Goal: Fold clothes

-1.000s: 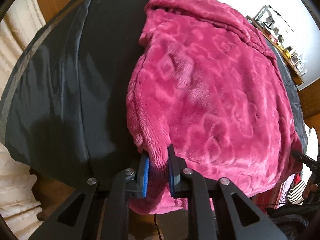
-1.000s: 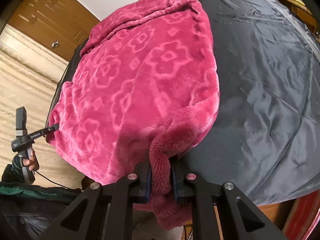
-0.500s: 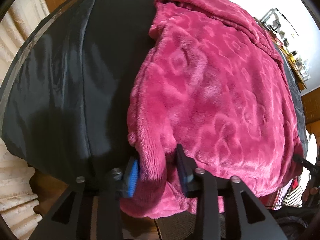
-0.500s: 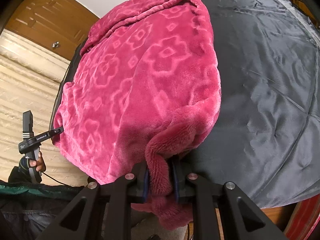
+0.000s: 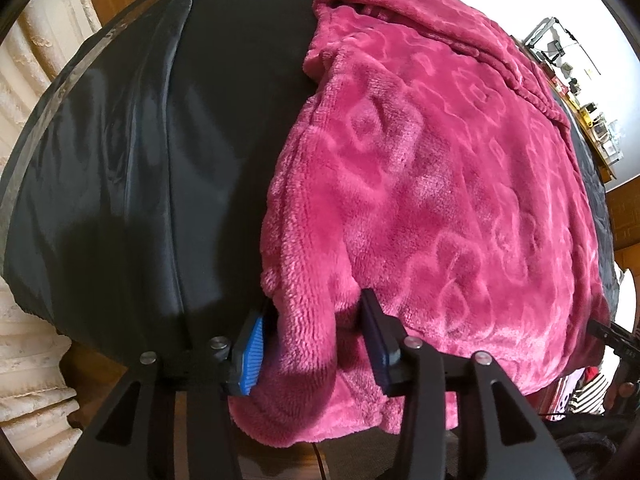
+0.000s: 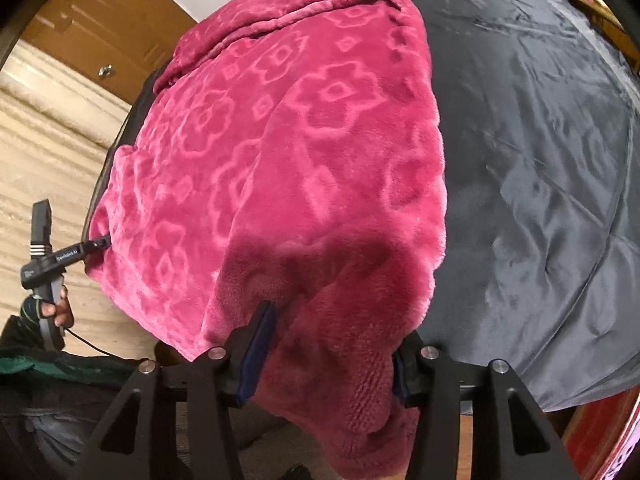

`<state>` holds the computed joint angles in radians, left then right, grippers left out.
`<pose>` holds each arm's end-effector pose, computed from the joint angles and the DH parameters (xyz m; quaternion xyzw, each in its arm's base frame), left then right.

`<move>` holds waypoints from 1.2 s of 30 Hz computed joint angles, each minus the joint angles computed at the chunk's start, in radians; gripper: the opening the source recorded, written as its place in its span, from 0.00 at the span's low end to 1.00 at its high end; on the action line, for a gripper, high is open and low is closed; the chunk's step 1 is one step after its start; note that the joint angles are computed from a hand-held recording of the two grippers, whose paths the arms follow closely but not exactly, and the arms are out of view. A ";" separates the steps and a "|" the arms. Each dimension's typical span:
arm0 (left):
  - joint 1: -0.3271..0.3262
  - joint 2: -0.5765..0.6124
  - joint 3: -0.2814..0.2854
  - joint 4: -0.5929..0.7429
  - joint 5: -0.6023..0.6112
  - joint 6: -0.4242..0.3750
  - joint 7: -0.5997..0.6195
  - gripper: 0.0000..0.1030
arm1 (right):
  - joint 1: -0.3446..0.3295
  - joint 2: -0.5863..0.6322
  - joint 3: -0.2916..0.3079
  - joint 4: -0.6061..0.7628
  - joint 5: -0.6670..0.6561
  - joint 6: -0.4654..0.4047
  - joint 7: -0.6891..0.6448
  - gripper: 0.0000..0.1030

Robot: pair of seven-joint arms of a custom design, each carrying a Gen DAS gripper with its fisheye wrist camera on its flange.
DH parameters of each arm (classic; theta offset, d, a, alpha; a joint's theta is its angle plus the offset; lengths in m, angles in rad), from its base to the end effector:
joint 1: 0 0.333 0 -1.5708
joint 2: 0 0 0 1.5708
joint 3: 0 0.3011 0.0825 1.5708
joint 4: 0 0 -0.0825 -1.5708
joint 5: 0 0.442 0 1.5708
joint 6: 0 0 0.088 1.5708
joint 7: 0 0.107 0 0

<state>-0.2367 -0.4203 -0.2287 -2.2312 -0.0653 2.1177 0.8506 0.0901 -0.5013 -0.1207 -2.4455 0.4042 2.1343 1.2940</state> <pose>0.4594 -0.2438 0.5351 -0.7917 0.5925 -0.1422 0.0452 0.4777 0.0018 0.4664 -0.7122 0.6649 0.0523 0.2192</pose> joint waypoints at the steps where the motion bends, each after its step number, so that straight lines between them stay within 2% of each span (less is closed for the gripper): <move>1: -0.005 -0.004 0.007 -0.006 -0.016 0.012 0.011 0.34 | 0.000 -0.001 0.004 -0.002 -0.006 0.004 0.000 0.50; 2: -0.004 -0.005 0.007 -0.006 -0.015 0.012 0.011 0.33 | 0.001 0.001 0.005 -0.001 -0.007 0.005 -0.001 0.46; 3: -0.003 -0.005 0.005 -0.005 -0.013 0.010 0.009 0.30 | 0.003 0.005 0.004 0.002 -0.006 0.002 -0.003 0.33; 6: -0.009 -0.020 0.019 -0.019 -0.050 0.035 0.015 0.20 | 0.016 0.017 -0.026 0.013 0.053 -0.021 -0.029 0.25; 8: -0.015 -0.037 0.037 -0.030 -0.092 0.063 0.037 0.18 | 0.022 0.023 -0.051 0.020 0.121 -0.042 -0.059 0.20; 14: -0.015 -0.056 0.093 -0.015 -0.185 0.142 0.160 0.16 | 0.028 0.044 -0.106 0.065 0.350 -0.096 -0.166 0.18; 21: -0.009 0.011 0.101 0.113 -0.266 0.247 0.233 0.16 | 0.018 0.086 -0.119 0.133 0.587 -0.132 -0.248 0.18; 28: 0.003 0.119 0.123 0.256 -0.366 0.296 0.330 0.16 | -0.002 0.187 -0.097 0.269 0.699 -0.148 -0.281 0.18; 36: 0.056 0.266 0.134 0.429 -0.472 0.341 0.411 0.16 | -0.045 0.329 -0.067 0.465 0.788 -0.151 -0.293 0.18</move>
